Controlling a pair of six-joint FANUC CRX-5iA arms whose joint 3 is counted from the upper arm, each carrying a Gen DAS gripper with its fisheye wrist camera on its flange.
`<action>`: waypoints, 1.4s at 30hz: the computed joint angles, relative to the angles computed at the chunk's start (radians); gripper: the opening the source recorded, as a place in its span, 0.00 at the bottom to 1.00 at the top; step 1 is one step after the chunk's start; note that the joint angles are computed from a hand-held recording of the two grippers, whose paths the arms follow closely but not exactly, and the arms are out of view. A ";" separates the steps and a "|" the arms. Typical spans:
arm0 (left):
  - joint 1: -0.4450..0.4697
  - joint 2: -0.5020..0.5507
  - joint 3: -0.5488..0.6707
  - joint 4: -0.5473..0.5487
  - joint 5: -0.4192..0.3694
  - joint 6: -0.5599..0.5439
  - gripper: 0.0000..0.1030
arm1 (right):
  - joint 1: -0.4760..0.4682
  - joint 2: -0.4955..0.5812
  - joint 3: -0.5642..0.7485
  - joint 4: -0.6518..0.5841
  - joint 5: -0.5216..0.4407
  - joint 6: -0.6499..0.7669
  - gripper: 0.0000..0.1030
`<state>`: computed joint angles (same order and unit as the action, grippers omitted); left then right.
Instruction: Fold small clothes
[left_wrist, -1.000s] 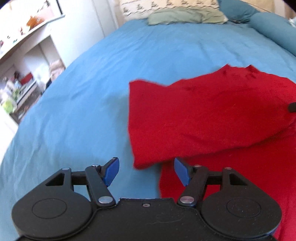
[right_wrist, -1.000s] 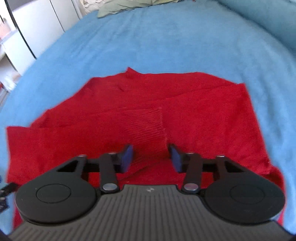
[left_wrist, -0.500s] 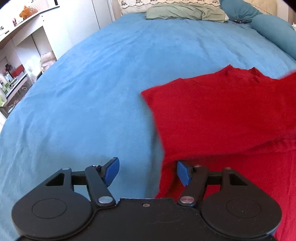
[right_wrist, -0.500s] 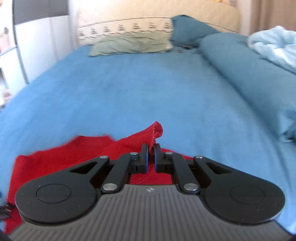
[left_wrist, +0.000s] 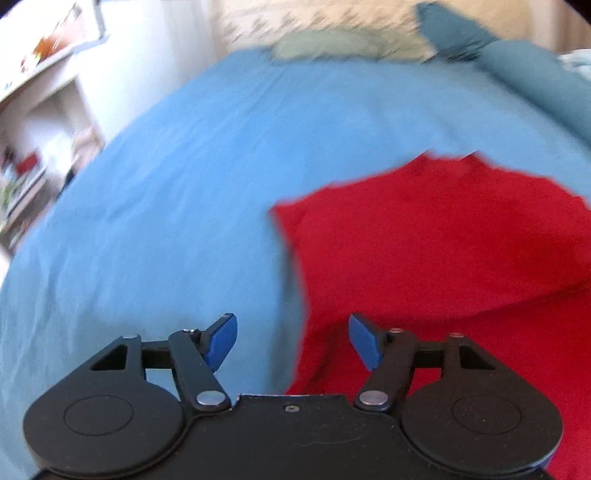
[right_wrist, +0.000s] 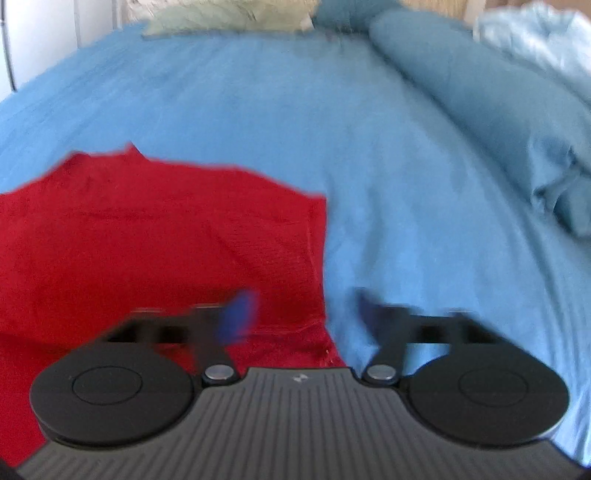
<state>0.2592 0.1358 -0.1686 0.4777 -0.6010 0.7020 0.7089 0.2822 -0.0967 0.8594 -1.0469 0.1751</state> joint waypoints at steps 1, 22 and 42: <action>-0.005 -0.012 -0.019 0.060 0.004 -0.063 0.77 | 0.007 -0.033 -0.050 0.061 0.051 -0.037 1.00; -0.050 -0.018 -0.080 0.124 0.002 -0.040 0.90 | -0.059 -0.132 -0.207 0.058 0.346 -0.122 1.00; 0.366 -0.469 -0.322 0.192 -0.361 -0.226 0.92 | 0.470 -0.603 -0.346 0.016 -0.265 -0.146 1.00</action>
<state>0.6249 -0.3328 -0.4904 0.6701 -0.9617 0.4764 1.1784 -0.3203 -0.4423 0.8751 -1.3115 0.0288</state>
